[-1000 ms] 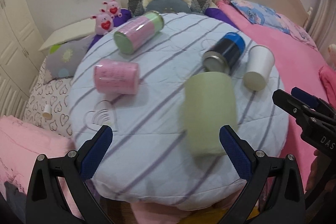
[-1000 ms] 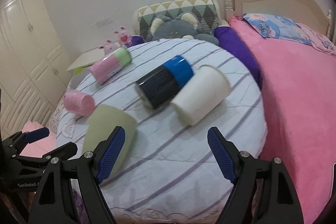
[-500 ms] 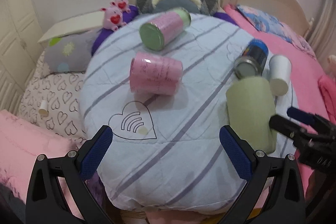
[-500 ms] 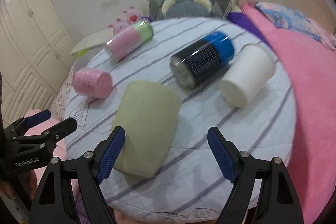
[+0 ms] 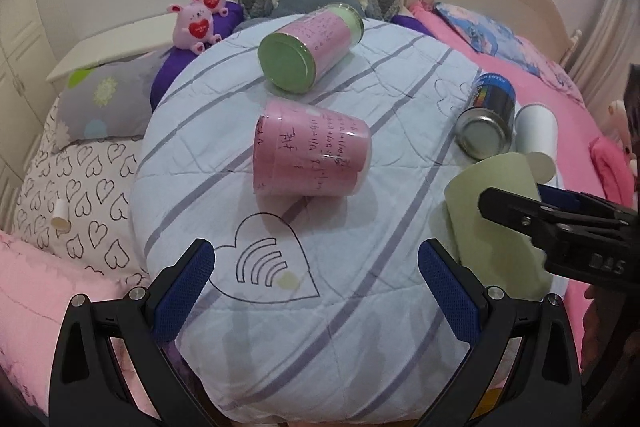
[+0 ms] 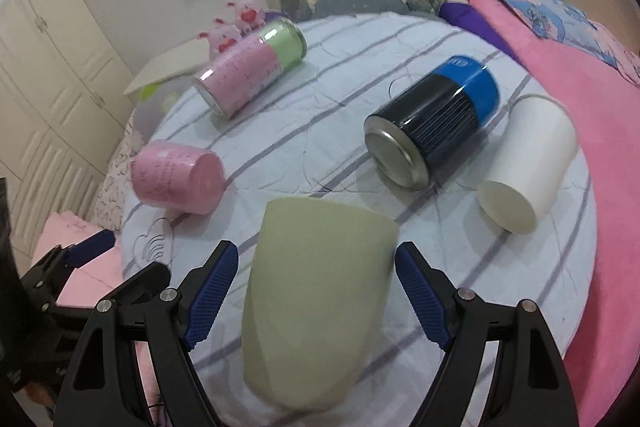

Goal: Flip cup upright
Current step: 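Grasp the green cup with the right gripper while the left gripper releases it, then rotate the green cup rim-up with the right gripper and lower it onto the bed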

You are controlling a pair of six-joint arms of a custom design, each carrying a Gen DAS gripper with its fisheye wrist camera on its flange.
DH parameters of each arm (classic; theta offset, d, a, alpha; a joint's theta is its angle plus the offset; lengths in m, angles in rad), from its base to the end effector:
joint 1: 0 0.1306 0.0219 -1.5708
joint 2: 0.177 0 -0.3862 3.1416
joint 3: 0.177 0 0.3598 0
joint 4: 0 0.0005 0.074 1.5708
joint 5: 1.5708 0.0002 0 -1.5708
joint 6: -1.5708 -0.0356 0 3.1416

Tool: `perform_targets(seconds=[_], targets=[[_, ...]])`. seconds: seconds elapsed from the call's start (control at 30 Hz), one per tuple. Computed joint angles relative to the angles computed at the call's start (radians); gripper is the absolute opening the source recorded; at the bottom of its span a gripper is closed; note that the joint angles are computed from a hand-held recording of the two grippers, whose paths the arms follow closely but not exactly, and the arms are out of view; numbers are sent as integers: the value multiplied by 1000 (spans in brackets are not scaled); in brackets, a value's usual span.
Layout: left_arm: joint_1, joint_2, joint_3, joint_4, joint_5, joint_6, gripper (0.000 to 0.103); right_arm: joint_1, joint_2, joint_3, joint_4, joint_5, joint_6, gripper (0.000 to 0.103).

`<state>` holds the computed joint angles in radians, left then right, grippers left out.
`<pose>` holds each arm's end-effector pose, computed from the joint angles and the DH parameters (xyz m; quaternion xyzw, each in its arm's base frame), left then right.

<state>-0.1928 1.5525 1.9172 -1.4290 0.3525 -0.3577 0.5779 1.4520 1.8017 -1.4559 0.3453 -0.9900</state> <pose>0.4598 -0.1028 0.5463 0.3013 0.9053 -0.1489 0.2598 0.3673 0.2246 0.5432 0.2349 0.9303 0.0417 0.2786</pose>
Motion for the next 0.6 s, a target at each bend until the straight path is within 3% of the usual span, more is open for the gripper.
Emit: perform_targets(seconds=[0.1,0.27,0.4,0.6], targets=[[-1,6,-7,14,-7,-3,103,-10,34,26,-39,-13,2,82],[5,41,11,-32,26,-5,103,-43,44,14,-1,-84,19,82],[12,44,3,-27,17,4,103,-50,89,48,-56,-128,67,82],[31,45,0,-21,14,22,103,-59,62,17,9,-173,110,80]])
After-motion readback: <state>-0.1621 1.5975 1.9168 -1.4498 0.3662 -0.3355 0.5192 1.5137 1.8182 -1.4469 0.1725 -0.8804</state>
